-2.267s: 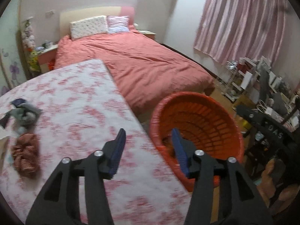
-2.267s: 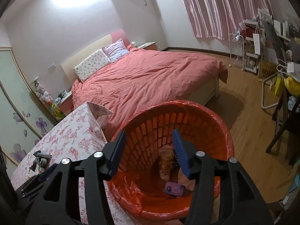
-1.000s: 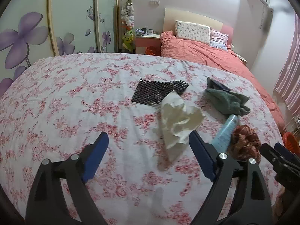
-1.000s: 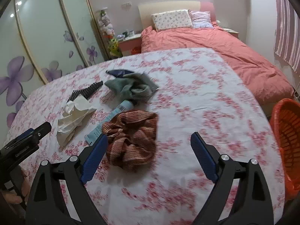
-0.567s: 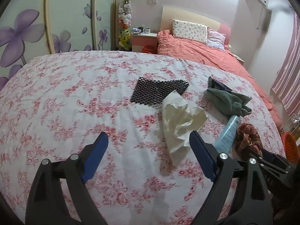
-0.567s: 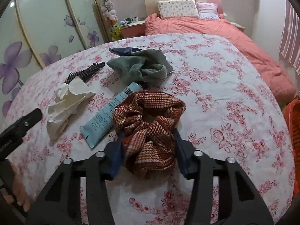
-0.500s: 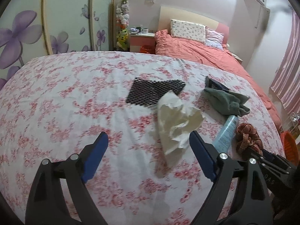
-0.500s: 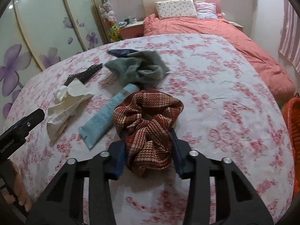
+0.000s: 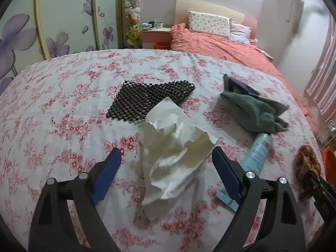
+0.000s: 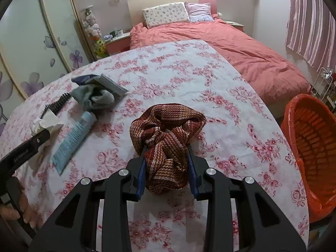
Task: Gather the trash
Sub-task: 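Grasp the brown striped scrunchie with the right tool while the left tool grasps the white tissue, then carry the scrunchie and tissue with both tools over the orange basket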
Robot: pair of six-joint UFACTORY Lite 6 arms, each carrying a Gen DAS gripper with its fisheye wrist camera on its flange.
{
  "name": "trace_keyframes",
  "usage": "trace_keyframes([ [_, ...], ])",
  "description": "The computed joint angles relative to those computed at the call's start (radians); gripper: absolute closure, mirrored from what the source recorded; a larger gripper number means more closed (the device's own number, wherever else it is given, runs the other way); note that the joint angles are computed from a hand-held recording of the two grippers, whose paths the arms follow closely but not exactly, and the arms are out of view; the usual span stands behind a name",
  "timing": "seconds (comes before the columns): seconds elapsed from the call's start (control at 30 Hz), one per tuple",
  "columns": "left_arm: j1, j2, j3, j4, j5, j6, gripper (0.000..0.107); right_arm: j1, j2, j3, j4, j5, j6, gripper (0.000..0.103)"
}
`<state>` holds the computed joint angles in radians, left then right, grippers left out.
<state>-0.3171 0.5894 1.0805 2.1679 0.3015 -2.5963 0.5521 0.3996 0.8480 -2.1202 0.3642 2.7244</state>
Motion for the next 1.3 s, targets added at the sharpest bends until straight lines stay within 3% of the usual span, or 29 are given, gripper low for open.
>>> trace_keyframes([
  [0.2,0.015,0.032,0.046,-0.102,-0.038,0.097,0.033,0.013,0.003,-0.010,0.022,0.034,-0.037,0.069],
  [0.3,0.016,0.037,0.054,-0.134,-0.029,0.126,0.044,0.004,0.001,-0.014,-0.004,0.022,-0.015,0.069],
  [0.4,0.021,0.035,0.050,-0.116,-0.029,0.108,0.047,-0.006,0.000,-0.018,-0.038,0.009,0.019,0.068],
  [1.3,0.060,0.010,0.004,0.194,-0.047,-0.204,0.047,-0.041,-0.031,-0.064,-0.217,-0.003,0.187,0.067],
])
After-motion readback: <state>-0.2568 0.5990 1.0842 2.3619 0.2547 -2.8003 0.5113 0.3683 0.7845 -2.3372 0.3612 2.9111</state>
